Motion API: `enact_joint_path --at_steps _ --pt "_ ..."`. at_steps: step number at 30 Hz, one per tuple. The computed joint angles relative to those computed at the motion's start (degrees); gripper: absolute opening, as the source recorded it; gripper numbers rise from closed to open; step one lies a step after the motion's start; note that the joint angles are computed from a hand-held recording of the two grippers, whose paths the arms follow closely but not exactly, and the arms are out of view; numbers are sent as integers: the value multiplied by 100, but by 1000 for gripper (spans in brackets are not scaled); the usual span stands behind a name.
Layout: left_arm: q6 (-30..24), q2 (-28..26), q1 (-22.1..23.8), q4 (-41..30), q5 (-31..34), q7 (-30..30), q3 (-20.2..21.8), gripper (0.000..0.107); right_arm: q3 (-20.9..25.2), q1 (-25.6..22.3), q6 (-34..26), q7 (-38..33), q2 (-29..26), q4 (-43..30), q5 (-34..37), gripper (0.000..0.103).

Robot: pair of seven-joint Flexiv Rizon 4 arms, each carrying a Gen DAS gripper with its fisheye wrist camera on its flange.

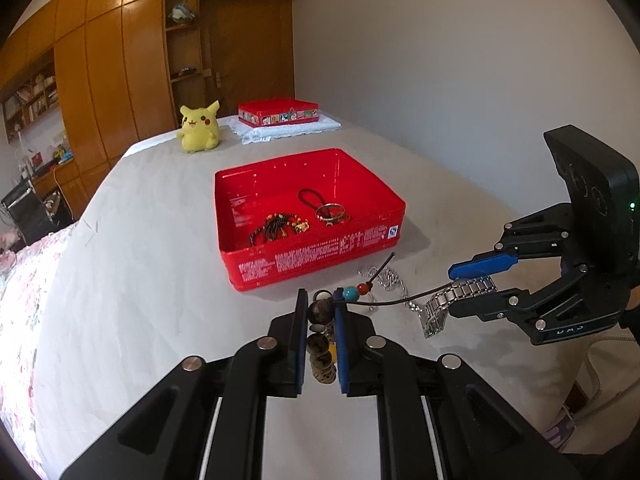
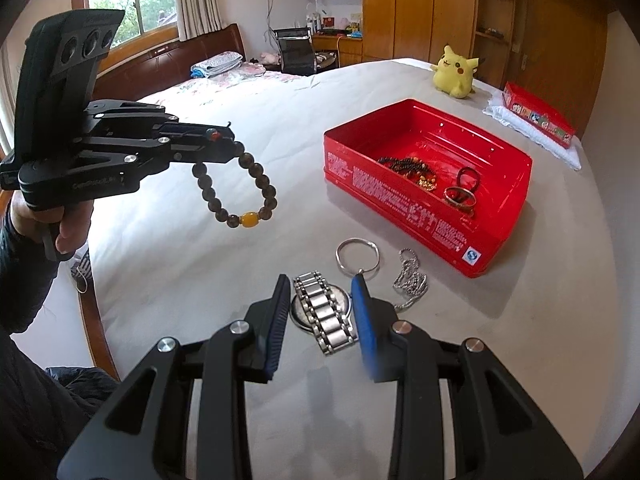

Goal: Organize jewelry
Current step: 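Carry the bracelet and watch over the red tin and lower them inside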

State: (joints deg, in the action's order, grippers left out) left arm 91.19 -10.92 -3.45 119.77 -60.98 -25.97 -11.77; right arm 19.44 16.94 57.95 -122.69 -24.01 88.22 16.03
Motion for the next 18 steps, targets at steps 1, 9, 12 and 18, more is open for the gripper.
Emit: enact_joint_path --at_steps 1,9,12,18 --pt "-3 -19 -8 -36 56 -22 18 12 -3 -2 -12 -6 -8 -24 -3 30" --pt "-212 -149 99 -347 527 -273 62 12 -57 28 -15 9 -44 -207 -103 30" --pt "-316 -195 168 -473 653 -325 50 12 -79 49 -19 9 -81 -323 -181 30" --pt "-629 -355 282 -854 969 -523 86 12 -105 73 -61 6 -181 -608 -294 30"
